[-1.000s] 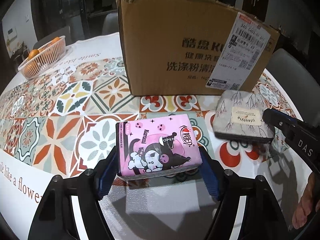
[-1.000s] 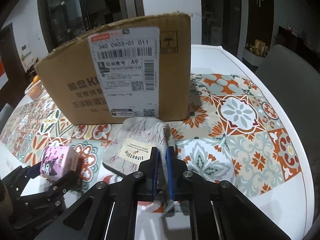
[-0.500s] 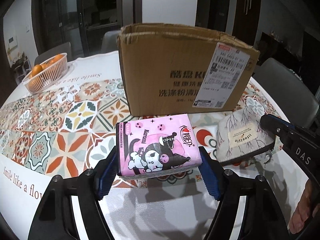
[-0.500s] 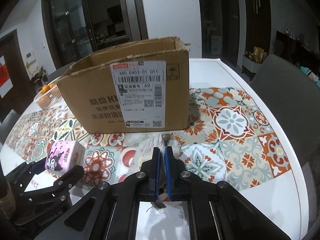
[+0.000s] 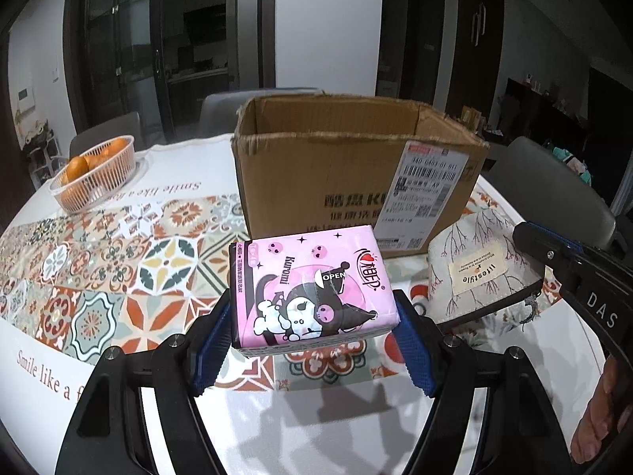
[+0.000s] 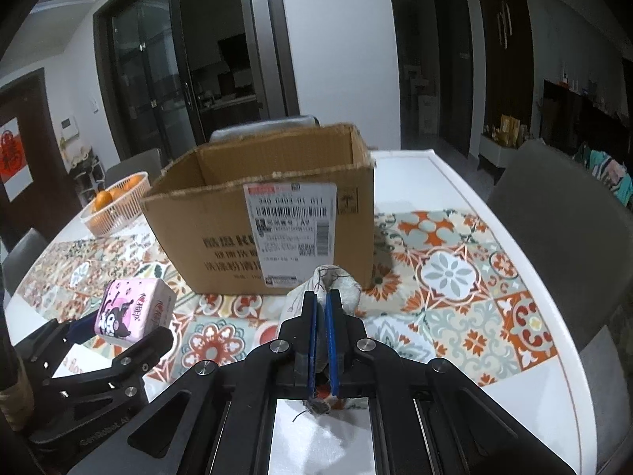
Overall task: Organize soft objects
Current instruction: 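Carry the tissue pack and pouch over the box and open both tools to drop them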
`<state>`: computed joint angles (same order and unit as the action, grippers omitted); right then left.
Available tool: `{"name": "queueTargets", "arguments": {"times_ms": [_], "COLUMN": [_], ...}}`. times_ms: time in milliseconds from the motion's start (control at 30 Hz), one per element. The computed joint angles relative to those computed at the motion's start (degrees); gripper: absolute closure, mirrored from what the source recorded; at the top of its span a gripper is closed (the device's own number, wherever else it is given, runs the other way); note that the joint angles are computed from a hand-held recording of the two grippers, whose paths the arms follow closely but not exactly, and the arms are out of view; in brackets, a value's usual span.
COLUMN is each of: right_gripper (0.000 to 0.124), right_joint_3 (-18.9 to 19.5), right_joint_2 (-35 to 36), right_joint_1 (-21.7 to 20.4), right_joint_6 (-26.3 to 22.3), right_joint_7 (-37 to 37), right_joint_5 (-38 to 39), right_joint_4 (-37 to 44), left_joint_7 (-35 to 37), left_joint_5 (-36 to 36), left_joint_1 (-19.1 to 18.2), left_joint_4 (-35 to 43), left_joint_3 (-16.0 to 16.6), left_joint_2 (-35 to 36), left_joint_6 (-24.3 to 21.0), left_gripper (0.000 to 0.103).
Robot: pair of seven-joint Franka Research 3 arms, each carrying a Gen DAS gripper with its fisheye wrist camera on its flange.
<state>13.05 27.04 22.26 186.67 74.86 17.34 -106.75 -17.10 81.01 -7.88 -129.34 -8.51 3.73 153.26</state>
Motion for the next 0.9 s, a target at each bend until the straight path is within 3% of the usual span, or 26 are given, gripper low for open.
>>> {"name": "queueTargets", "arguments": {"times_ms": [500, 900], "right_gripper": [0.118, 0.118], "right_joint_3": [4.0, 3.2], "right_joint_2": [-1.2, -0.2], "right_joint_1": [-3.4, -2.6], "right_joint_6": [5.6, 9.3], "right_joint_7": [0.5, 2.2], "right_joint_5": [-3.2, -6.9], "right_joint_4": [1.1, 5.1], "left_joint_7": [-1.0, -0.4], "left_joint_5": [6.1, 9.3], "left_joint_1": [1.0, 2.3], "left_joint_4": [2.3, 5.5], "left_joint_3": [-0.3, 0.0], "left_joint_2": [-2.9, -3.1], "left_joint_6": [-1.4, -1.7], "left_gripper": [0.028, 0.028]}}
